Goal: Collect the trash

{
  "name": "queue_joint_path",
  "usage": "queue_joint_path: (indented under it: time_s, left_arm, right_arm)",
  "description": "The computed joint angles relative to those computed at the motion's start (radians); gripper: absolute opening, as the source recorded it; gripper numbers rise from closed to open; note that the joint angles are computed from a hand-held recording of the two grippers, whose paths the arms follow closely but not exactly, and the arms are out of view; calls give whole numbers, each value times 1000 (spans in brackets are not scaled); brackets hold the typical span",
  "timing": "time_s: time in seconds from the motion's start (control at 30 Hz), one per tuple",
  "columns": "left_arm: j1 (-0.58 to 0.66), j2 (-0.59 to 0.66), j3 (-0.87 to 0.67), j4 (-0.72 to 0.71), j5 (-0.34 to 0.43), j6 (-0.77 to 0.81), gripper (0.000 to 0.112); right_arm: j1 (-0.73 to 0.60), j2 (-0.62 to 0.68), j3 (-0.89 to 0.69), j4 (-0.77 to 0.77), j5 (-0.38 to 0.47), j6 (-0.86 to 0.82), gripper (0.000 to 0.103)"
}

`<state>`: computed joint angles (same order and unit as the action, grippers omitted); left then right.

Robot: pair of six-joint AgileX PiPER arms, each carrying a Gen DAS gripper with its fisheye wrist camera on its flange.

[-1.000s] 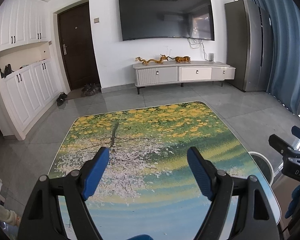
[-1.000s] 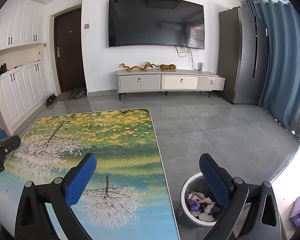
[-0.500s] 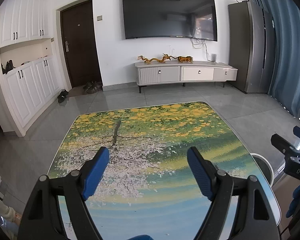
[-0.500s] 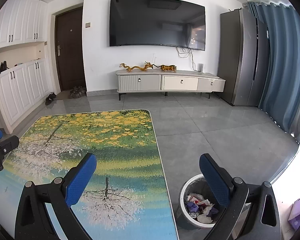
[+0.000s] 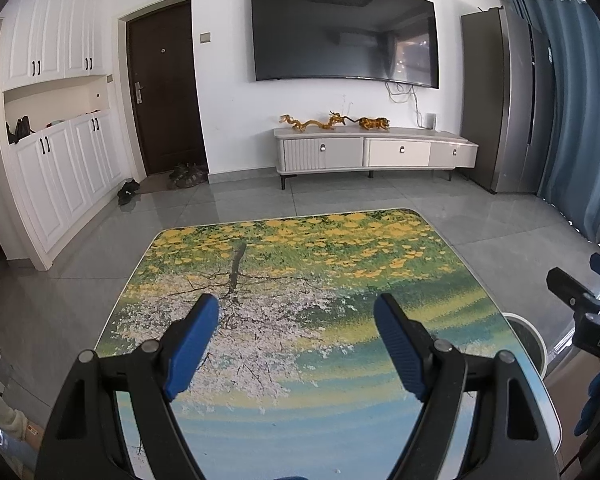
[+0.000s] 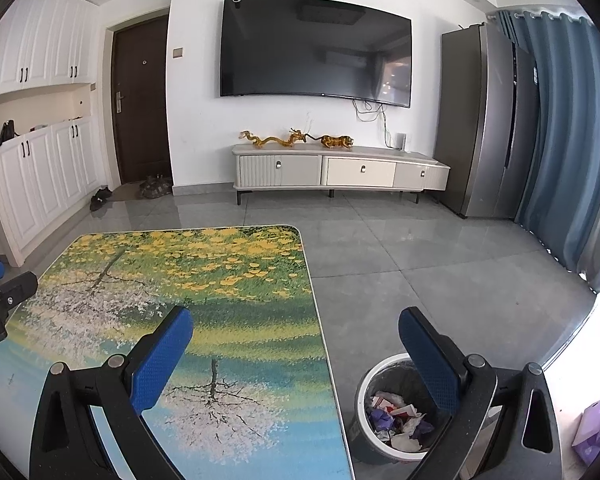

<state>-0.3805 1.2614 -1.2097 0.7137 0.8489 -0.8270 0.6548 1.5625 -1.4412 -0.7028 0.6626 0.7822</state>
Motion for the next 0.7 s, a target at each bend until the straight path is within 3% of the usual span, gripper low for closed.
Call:
queue_joint_path:
  time_s: [0.7]
  left_arm:
    - [-25,-13,16,49,24,-64,79]
  right_arm:
    - [8,-2,-2,-19,-4,-1,103]
